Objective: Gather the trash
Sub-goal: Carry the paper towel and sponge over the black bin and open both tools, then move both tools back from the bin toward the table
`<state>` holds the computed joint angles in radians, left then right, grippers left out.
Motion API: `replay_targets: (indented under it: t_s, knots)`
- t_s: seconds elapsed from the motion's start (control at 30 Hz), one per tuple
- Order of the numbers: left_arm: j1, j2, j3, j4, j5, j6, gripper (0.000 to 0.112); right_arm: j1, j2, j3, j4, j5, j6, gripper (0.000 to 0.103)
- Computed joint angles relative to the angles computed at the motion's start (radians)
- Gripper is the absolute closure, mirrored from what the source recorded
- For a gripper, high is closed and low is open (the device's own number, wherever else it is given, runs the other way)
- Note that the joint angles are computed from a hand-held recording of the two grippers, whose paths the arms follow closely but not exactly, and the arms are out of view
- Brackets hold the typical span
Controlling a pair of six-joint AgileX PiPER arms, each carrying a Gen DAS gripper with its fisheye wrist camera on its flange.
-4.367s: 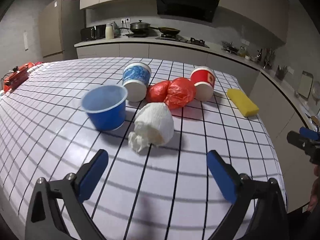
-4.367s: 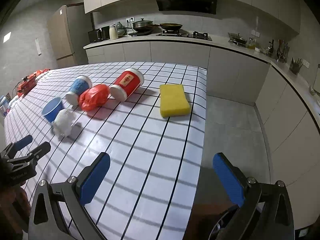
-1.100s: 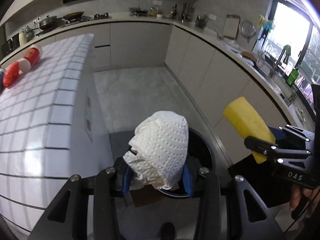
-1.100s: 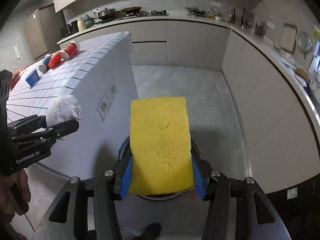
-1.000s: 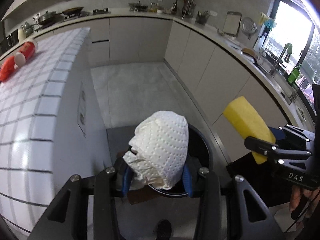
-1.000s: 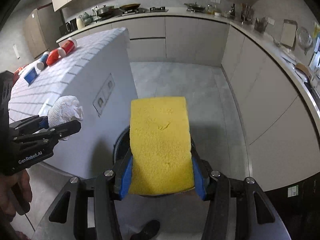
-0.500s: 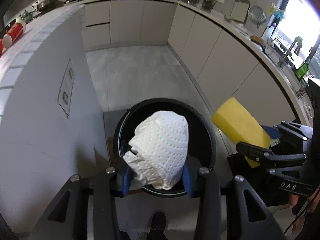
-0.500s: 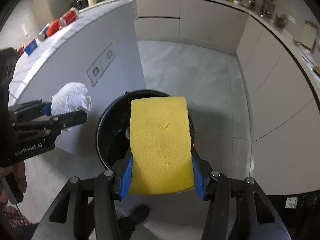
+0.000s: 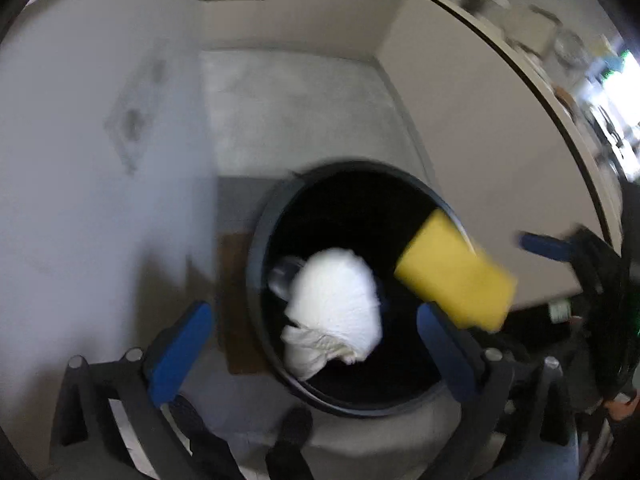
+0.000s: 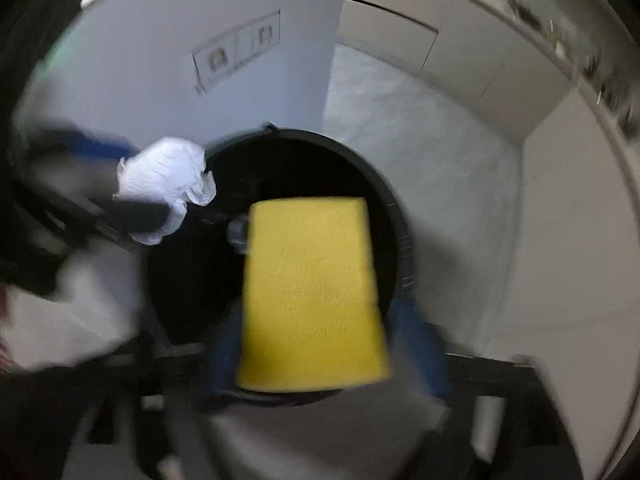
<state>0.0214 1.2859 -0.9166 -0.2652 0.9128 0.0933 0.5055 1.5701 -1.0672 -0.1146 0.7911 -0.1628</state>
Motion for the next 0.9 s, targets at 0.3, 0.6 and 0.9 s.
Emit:
replay_targets:
  t_s: [0.3,0.6,0.9]
  knots:
    - [-0.031,-0.116,0.006,0.165,0.038,-0.148,0.01,-0.107,-0.076,0.007,-0.022,0.009,0.045,0.0]
    - [-0.161,-0.233,-0.068,0.32,0.104,-0.324,0.01,-0.065,-0.166,-0.031,-0.072,0.08,0.284,0.0]
    - [0.085,-0.258,-0.213,0.236,0.172,-0.165,0.01,0.009,-0.175,-0.189,-0.111,0.159,0.501,0.0]
